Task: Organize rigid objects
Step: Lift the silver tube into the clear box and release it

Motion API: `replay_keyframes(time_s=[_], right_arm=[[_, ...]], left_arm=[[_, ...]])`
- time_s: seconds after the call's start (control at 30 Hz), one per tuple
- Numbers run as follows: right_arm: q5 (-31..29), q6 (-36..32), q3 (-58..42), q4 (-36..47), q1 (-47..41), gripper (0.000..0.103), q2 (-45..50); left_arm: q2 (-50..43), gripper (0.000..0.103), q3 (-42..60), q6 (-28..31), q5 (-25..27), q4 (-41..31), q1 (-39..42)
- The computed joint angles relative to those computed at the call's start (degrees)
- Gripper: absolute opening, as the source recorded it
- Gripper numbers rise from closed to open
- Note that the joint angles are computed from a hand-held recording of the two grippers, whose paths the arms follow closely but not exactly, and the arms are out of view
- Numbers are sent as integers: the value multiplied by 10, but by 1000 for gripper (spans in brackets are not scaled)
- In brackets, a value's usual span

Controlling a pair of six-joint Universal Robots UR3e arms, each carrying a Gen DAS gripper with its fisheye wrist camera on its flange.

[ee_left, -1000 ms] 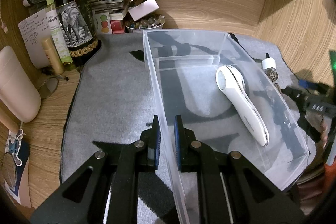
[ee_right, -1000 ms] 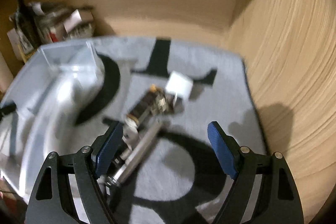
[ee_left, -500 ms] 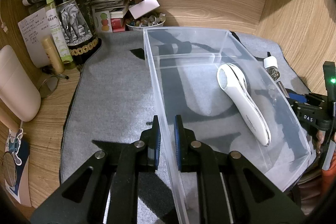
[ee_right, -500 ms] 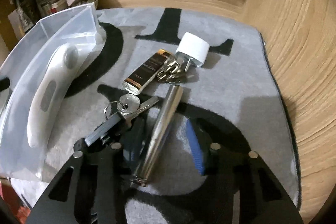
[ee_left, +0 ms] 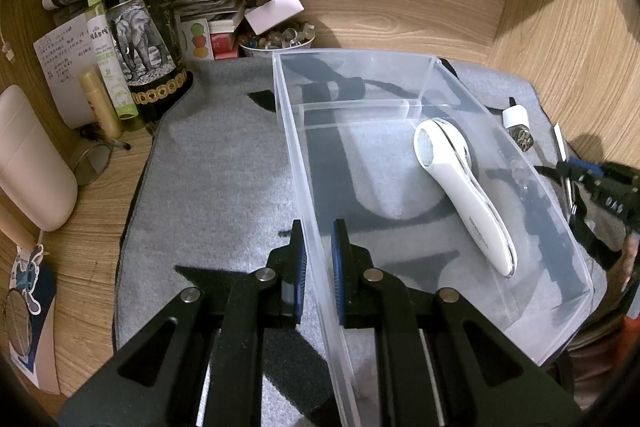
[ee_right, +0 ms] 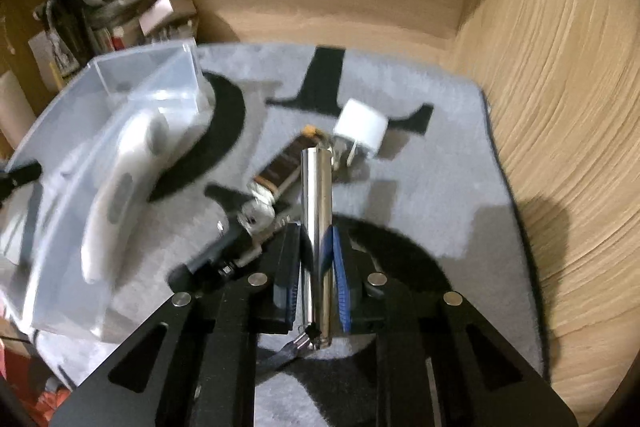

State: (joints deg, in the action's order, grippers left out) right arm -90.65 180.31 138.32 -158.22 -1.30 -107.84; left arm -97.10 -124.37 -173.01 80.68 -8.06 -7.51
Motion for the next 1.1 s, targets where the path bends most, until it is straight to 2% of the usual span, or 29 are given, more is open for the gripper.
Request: replay_keyframes(time_s=[0.2, 0.63, 0.9, 1.1], right_arm=[[-3, 1, -30, 0, 14, 14, -26], [-19, 10, -152, -14, 90, 14, -1], [-26, 5, -239, -47, 162, 14, 78], [-7, 9, -292, -60, 194, 14, 152]], left_arm=[[0, 12, 0, -1, 0, 0, 0], [-1, 12, 0, -1, 0, 0, 0], [-1, 12, 1, -2, 1, 0, -1], [-1, 12, 1, -2, 1, 0, -2]])
